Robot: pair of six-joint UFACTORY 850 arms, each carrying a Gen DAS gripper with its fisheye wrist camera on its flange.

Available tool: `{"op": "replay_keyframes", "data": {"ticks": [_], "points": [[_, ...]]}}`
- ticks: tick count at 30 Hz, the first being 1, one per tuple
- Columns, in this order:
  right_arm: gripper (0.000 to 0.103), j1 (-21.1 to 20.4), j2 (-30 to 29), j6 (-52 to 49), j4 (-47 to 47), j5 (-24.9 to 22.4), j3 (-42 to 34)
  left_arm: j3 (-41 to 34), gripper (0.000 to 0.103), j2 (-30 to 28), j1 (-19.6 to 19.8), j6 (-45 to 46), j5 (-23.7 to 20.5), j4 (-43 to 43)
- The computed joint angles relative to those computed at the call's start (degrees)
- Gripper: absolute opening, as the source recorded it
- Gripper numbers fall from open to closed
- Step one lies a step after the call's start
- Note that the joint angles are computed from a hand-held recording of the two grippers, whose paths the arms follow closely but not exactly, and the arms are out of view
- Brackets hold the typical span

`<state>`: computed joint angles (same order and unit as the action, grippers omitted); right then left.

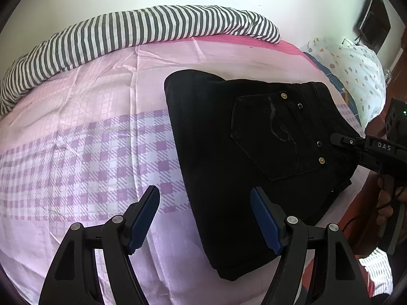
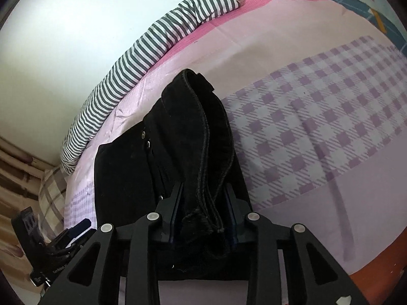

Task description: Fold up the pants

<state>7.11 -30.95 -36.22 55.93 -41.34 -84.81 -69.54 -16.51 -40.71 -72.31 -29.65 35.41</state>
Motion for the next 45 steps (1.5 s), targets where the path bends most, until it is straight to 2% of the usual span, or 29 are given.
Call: {"op": "replay_keyframes", "data": {"ticks": [5,8,13,19,23,25,29,31,32,38,45], "points": [[0.026,-0.5,1.2,-1.3,1.4,1.1,2.2,-1.5,0.074,-1.4,-0.5,-0.1,-2.7,1.7],[0.026,-1.2,0.9,-2.2,4.1,-0.1,2.7,-1.7,0.074,-1.8,-0.6,0.5,-3.0,1.5],[0.026,-0.9,1.1,-1.7,3.0,0.7,2.9,-2.6,0.074,-3.5,-0.6,2.6,-3.7,0.3],[0.033,-0.4,1.9,0.7,0.5,2.1,3.0,-3.1,0.074,-4.7,-0.3,3.5,-3.4,-0.4],[0.042,0.6,3.2,3.7,-5.4,4.0,3.0,-2.8,0.074,-4.7,0.4,4.4,-1.9,-2.2],[0.042,0.7,4.0,4.5,-7.4,4.8,3.2,-1.5,0.074,-3.4,0.7,3.6,0.4,-1.7],[0.042,1.1,7.2,6.3,-12.9,9.8,4.8,2.3,0.074,0.9,1.5,-6.2,6.4,7.7],[0.042,1.8,8.7,7.6,-16.4,14.1,5.2,2.4,0.074,1.5,1.9,-11.0,6.7,12.7],[0.042,2.0,9.0,6.9,-16.5,15.3,5.0,1.8,0.074,1.2,2.5,-10.5,6.5,12.8],[0.042,4.5,4.6,6.0,-20.5,14.9,-2.1,-3.0,0.074,-1.9,5.7,-3.4,8.3,6.9],[0.038,6.3,-3.1,15.7,-31.1,11.7,-12.2,-8.8,0.074,-6.8,7.9,4.7,7.9,0.5]]}}
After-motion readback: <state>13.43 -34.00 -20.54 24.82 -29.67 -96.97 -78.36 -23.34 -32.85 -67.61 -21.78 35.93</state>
